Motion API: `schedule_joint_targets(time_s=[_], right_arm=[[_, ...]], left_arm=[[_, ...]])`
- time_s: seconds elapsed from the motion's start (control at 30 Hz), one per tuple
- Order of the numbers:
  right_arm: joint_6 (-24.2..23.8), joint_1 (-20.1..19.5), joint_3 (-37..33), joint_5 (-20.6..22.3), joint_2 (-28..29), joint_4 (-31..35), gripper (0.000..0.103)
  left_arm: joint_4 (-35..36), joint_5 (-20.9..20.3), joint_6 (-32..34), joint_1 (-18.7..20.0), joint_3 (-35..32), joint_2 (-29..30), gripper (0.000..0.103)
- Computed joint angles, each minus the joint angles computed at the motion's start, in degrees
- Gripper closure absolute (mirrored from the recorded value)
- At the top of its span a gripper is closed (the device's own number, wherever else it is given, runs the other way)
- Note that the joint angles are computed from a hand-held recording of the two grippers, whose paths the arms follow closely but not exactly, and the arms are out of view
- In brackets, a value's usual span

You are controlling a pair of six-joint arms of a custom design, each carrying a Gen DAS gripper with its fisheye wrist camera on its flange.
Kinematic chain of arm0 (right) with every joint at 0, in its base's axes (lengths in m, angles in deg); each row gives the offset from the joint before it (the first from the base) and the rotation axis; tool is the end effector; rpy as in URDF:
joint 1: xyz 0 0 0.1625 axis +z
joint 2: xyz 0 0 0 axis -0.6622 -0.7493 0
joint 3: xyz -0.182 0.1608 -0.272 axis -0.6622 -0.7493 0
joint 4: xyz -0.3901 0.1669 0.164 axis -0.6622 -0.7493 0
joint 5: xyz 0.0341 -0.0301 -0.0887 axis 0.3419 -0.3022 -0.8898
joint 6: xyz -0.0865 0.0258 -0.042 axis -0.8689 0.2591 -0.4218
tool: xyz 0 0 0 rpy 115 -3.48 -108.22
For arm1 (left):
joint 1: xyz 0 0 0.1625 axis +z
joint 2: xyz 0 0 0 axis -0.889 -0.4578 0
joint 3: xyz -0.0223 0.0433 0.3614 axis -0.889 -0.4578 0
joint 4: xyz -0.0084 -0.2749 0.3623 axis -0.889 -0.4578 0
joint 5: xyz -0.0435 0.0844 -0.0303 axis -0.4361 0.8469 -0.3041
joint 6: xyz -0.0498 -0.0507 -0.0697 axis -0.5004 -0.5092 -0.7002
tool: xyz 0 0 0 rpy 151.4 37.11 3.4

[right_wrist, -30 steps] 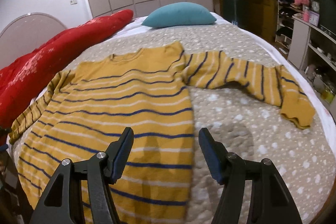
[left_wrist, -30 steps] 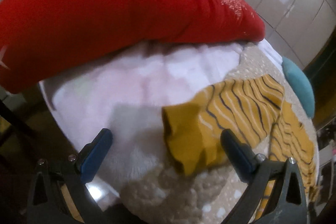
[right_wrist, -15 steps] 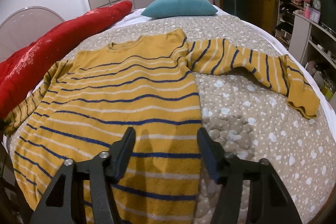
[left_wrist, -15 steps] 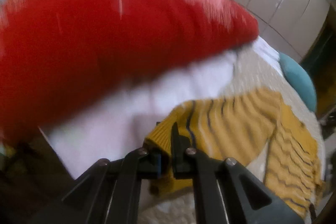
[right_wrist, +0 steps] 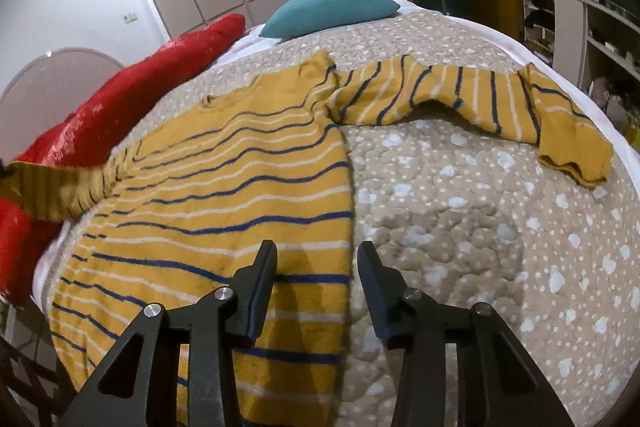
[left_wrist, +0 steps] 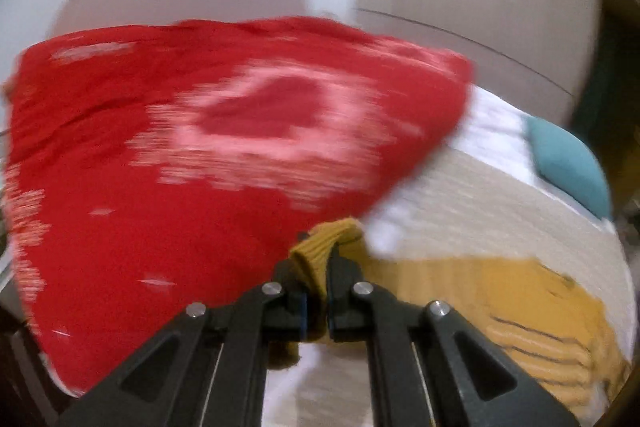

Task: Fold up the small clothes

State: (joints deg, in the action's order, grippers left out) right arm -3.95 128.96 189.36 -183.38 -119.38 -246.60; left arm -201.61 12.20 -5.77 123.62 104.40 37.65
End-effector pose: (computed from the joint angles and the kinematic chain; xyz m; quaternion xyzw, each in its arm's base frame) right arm 0.0663 -0.5411 0.2255 -0.0464 -0.8524 0.4569 0.2501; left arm -0.1942 -0.7896 0.3050 0.0589 0.8431 -0.4111 0.3417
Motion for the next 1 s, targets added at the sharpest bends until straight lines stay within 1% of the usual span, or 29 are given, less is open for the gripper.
schedule_joint_targets(time_s=[0.13, 0.23, 0.3, 0.4, 0.43, 0.47, 0.57, 0.6, 0.63, 0.67, 0.7, 0.73, 0.77, 0.83, 0.87, 0.9, 0.93, 1.0], right_arm=[[1.08, -1.02, 1.81, 2.74, -1.61, -0.84, 0.057], [1.38, -1.8, 3.12, 4.08, -2.44, -1.2, 0.057], [1.71, -2.39, 4.03, 4.77, -3.09, -1.37, 0.057], [2.71, -3.88, 5.88, 6.17, -4.77, -1.5, 0.057], [2.99, -4.33, 6.43, 6.68, -5.36, -1.42, 0.057], [3.26, -4.9, 7.17, 7.21, -6.12, -1.43, 0.057], [3.27, -5.97, 8.34, 8.53, -7.51, -1.06, 0.06], [3.27, -6.1, 8.54, 8.78, -7.75, -1.07, 0.06], [3.2, -6.24, 8.8, 9.25, -8.07, -1.18, 0.058], [3.09, -6.27, 9.0, 9.6, -8.3, -1.37, 0.057], [3.0, -6.22, 9.05, 9.59, -8.37, -1.52, 0.057], [2.85, -6.11, 8.99, 9.43, -8.38, -1.63, 0.057], [2.71, -5.96, 8.9, 9.21, -8.28, -1.84, 0.057], [2.91, -5.8, 8.83, 9.04, -8.17, -2.01, 0.056], [3.03, -5.67, 8.76, 9.03, -8.07, -2.02, 0.056], [3.04, -5.43, 8.61, 8.96, -7.89, -2.04, 0.056], [2.91, -5.16, 8.27, 8.88, -7.66, -1.91, 0.056], [2.18, -4.2, 7.72, 8.25, -6.95, -2.17, 0.056]], left_arm=[[7.37, -8.96, -1.12, -2.89, -4.67, 6.33, 0.097], [13.65, -17.6, -1.75, -5.05, -11.1, 13.86, 0.097], [17.38, -21.98, -1.48, -6.3, -16.18, 19.34, 0.097], [22.2, -25.86, 0.04, -8.23, -24.73, 28.64, 0.097], [23.33, -26.83, 0.02, -8.61, -26.57, 30.64, 0.097], [25.39, -28.34, 0.07, -8.97, -29.91, 33.75, 0.097], [31.35, -30.32, -0.28, -9.69, -38.44, 40.95, 0.096], [33.26, -31.03, -0.75, -9.64, -40.84, 42.68, 0.093], [33.62, -31.75, -1.31, -9.54, -40.84, 42.76, 0.086], [32.84, -33.47, -2.07, -9.07, -38.96, 41.51, 0.083], [31.18, -34.06, -2.43, -8.86, -35.68, 39.35, 0.074], [29.93, -34.17, -2.75, -8.87, -33.1, 37.66, 0.064], [27.82, -34.59, -3.09, -8.61, -28.75, 34.52, 0.059], [23.94, -35.19, -3.54, -8.04, -20.41, 28.01, 0.044], [22.15, -34.57, -3.55, -7.85, -17.0, 25.62, 0.04], [19.47, -33.16, -3.53, -7.65, -11.66, 21.71, 0.034], [17.19, -31.84, -3.42, -7.45, -7.48, 18.63, 0.031], [12.2, -27.78, -3.44, -6.85, 2.47, 11.51, 0.03]])
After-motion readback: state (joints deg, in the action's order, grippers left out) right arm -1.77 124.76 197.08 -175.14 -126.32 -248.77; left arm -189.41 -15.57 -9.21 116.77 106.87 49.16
